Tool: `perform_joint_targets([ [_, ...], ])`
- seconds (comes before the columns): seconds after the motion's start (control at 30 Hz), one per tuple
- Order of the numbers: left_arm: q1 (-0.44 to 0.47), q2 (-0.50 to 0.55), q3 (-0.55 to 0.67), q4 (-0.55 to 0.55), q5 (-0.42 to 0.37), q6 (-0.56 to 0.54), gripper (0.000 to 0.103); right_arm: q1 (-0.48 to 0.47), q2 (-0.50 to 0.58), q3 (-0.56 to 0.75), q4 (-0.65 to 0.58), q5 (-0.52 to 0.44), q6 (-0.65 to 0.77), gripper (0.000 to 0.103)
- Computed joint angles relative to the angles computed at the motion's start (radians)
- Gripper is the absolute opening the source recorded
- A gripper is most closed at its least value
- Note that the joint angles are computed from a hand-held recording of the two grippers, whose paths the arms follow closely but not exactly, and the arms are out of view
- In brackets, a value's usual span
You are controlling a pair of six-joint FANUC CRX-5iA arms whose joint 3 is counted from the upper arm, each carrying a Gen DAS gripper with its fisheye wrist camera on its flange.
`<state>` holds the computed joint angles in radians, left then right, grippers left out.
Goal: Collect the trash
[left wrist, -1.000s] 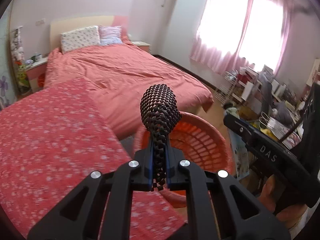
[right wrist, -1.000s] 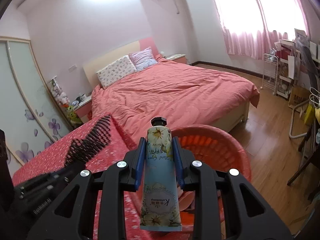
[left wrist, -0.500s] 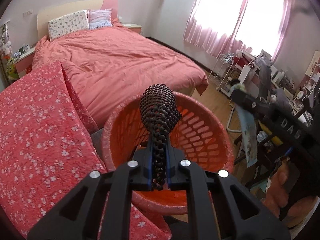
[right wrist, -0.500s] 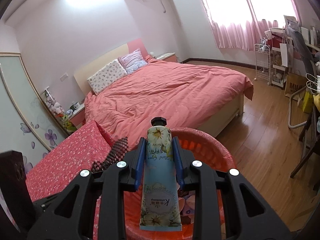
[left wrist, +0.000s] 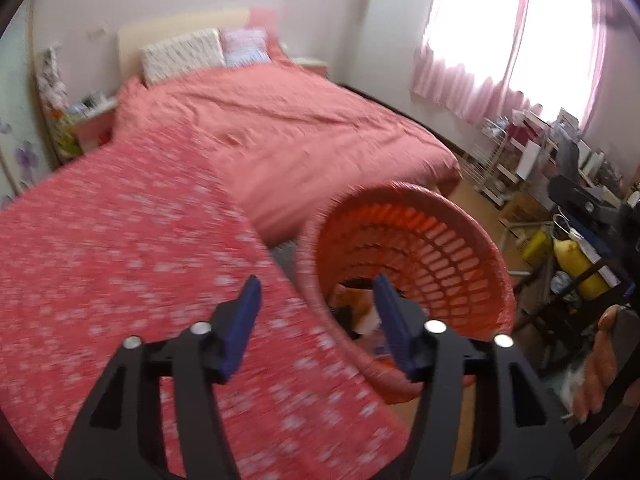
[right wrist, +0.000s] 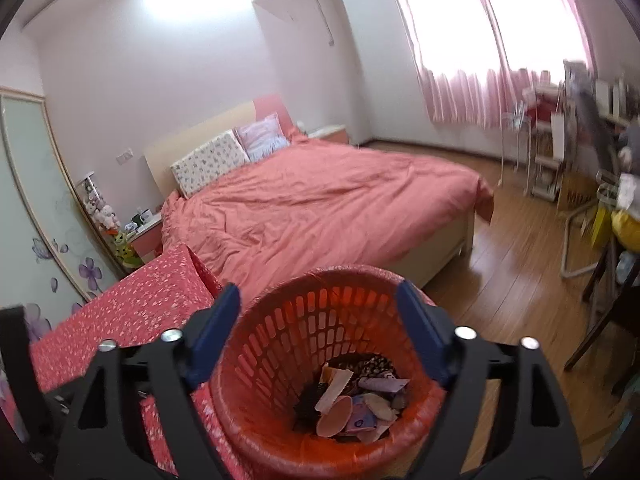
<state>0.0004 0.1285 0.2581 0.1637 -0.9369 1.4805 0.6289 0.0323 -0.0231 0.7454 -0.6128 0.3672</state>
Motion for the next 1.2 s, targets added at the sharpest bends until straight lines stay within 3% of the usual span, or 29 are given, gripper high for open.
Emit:
perform_joint_targets([
  [0.13, 0.038, -0.160, -0.124, -0.047, 0.063, 0.017, 0.079, 0.052, -0.069, -0.112, 0.228, -0.035, -0.171, 0.100],
  [0.23, 0.066, -0.287, -0.218, -0.103, 0.108, 0.065, 0.092, 0.109, -0.098, -0.160, 0.365, -0.129, -0.255, 0.101],
  [0.37, 0.087, -0.434, -0.308, -0.218, 0.108, 0.179, 0.099, 0.199, -0.121, -0.202, 0.465, -0.275, -0.282, 0.101],
  [0.5, 0.073, -0.531, -0.348, -0.350, 0.061, 0.296, 0.099, 0.269, -0.150, -0.263, 0.526, -0.338, -0.302, 0.101],
  [0.8, -0.054, -0.683, -0.407, -0.642, -0.048, 0.577, 0.099, 0.352, -0.184, -0.305, 0.497, -0.390, -0.339, 0.101],
  [0.97, -0.028, -0.731, -0.454, -0.602, -0.046, 0.576, 0.099, 0.373, -0.202, -0.317, 0.475, -0.416, -0.357, 0.101],
  [1.2, -0.015, -0.750, -0.478, -0.575, -0.041, 0.584, 0.099, 0.403, -0.194, -0.282, 0.372, -0.444, -0.276, 0.101],
])
